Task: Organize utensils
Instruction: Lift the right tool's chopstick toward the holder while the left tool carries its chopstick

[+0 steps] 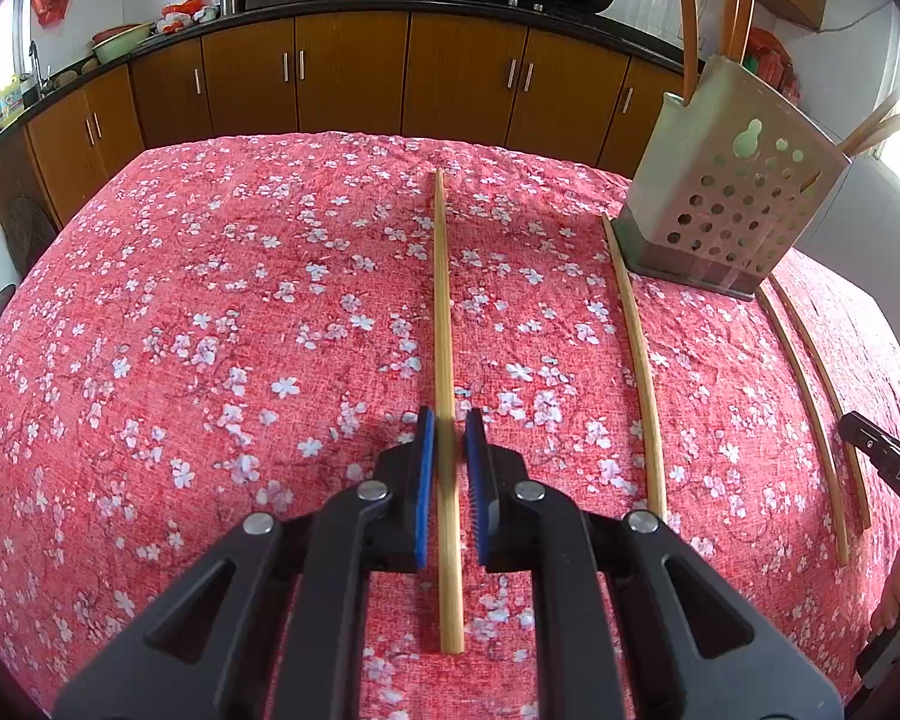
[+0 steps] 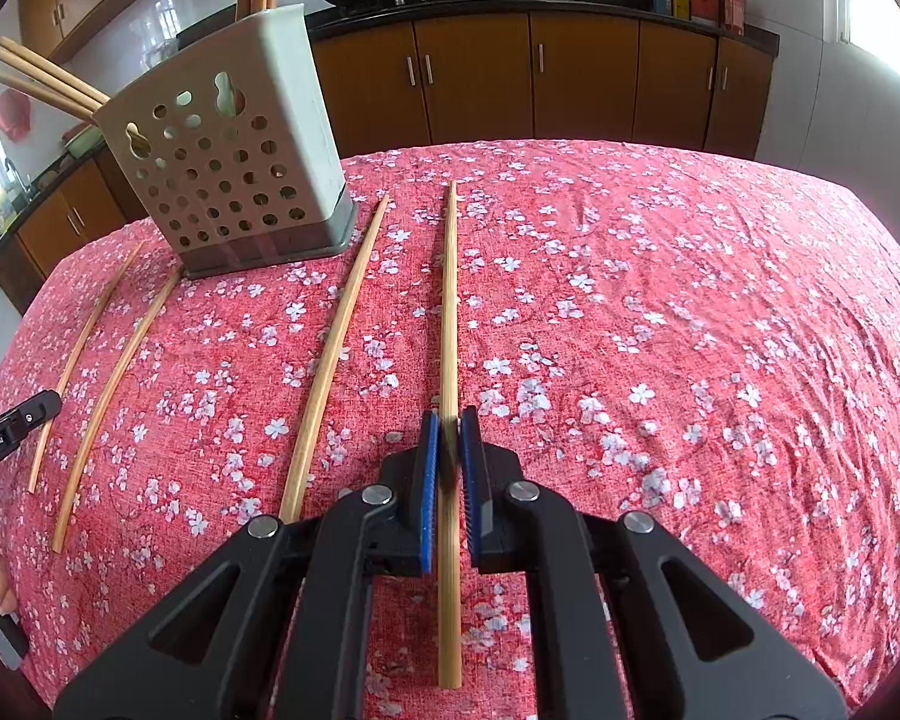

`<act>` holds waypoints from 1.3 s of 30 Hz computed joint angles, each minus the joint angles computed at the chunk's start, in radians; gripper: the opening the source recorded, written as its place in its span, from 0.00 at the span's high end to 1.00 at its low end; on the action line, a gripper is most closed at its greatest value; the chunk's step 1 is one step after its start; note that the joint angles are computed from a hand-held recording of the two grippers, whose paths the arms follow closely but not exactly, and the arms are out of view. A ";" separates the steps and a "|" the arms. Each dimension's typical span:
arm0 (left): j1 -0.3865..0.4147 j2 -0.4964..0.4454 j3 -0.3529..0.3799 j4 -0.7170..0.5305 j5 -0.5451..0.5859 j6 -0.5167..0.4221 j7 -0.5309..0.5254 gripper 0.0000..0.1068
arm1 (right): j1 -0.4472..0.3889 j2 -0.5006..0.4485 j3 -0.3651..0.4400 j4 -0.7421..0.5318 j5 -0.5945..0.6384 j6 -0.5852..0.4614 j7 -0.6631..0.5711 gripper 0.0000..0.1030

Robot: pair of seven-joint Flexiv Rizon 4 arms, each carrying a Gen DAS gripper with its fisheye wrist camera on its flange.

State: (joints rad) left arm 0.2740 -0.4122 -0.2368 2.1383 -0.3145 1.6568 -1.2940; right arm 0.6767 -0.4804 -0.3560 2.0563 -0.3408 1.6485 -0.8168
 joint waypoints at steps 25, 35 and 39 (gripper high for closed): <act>-0.153 -0.007 0.171 -0.033 0.048 -0.025 -0.027 0.86 | 0.046 0.013 -0.050 0.027 -0.006 0.003 0.013 0.91; -0.196 0.007 0.229 -0.019 0.078 -0.025 -0.034 0.92 | 0.062 0.035 -0.068 0.050 -0.008 -0.003 0.004 0.92; -0.113 0.044 0.140 0.028 0.075 0.029 -0.005 0.93 | 0.151 0.057 -0.171 0.103 0.023 0.072 0.008 0.92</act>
